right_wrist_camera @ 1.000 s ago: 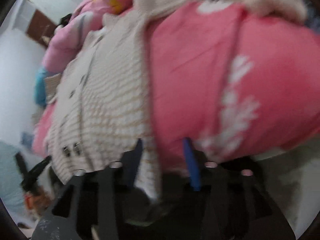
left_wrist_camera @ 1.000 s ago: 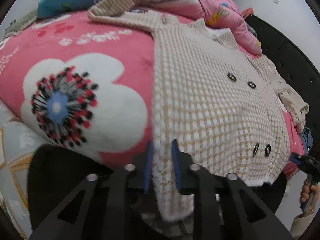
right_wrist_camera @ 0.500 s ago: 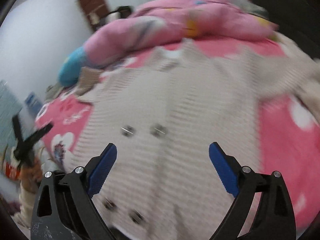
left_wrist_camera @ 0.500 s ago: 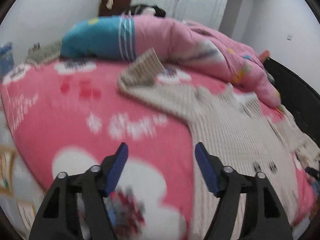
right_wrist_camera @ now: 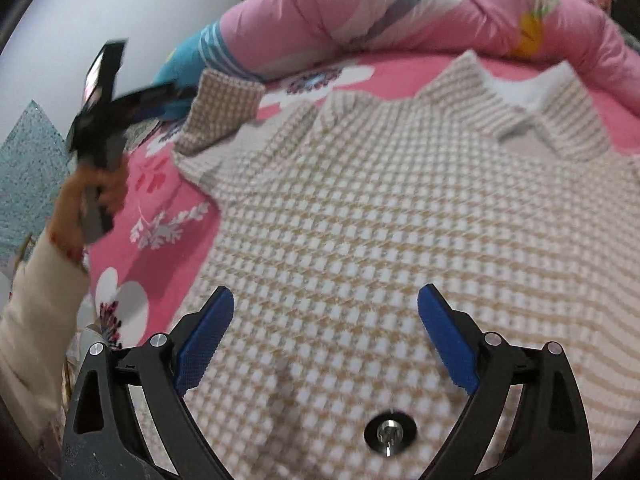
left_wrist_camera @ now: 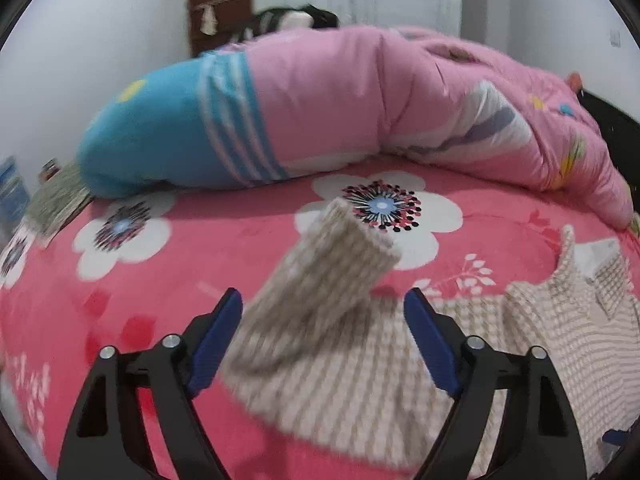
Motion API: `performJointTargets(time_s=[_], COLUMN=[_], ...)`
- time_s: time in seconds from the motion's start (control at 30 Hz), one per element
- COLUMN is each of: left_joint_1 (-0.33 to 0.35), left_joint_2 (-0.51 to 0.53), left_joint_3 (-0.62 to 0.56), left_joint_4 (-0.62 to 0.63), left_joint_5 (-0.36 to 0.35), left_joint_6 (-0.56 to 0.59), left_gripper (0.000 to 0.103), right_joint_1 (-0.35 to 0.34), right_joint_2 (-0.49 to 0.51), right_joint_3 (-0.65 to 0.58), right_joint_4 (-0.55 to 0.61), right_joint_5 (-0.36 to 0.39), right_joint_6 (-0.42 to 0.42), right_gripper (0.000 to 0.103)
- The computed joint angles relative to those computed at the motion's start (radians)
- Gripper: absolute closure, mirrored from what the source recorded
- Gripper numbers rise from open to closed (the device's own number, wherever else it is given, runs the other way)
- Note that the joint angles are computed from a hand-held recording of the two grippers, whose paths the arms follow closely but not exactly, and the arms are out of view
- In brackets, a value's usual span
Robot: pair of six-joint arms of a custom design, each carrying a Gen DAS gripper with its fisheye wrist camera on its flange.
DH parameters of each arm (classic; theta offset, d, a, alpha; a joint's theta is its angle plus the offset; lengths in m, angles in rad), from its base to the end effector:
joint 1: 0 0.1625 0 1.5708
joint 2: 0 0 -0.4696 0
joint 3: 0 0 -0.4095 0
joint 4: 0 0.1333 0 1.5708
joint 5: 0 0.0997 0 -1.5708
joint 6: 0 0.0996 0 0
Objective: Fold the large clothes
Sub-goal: 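Grasp a sleeve cuff with the left tool and lift it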
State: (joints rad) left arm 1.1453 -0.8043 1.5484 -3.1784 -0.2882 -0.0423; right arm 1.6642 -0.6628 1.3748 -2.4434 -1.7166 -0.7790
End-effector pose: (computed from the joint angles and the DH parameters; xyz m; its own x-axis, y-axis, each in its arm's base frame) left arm -0.0860 -0.7441 0.2808 -0.5705 -0.5710 -0.5903 0.2443 0.5682 -0.7858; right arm 0.1924 -0.7798 0.1026 -0.6379 -0.7397 0.2144 -0.7591 0.6508 -0.0130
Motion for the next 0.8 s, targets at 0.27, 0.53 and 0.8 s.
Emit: performJointTargets(time_s=[0.27, 0.53, 0.8], left_joint_1=[0.094, 0.008, -0.198], left_joint_2=[0.031, -0.023, -0.019], left_joint_3=[-0.148, -0.055, 0.02], left_joint_4=[0.247, 0.11, -0.008], left_joint_5=[-0.064, -0.078, -0.311], left_joint_6=[-0.067, -0.036, 0.017], left_gripper=[0.056, 0.085, 0.083], right_joint_1=[-0.02, -0.046, -0.093], right_joint_2=[0.006, -0.047, -0.205], right_joint_3=[-0.027, -0.021, 0.123], right_joint_4=[0.05, 0.077, -0.016], right_joint_5=[0.028, 0.072, 0.095], right_joint_6=[-0.003, 0.087, 0.114], right_gripper=[0.014, 0.018, 0.018])
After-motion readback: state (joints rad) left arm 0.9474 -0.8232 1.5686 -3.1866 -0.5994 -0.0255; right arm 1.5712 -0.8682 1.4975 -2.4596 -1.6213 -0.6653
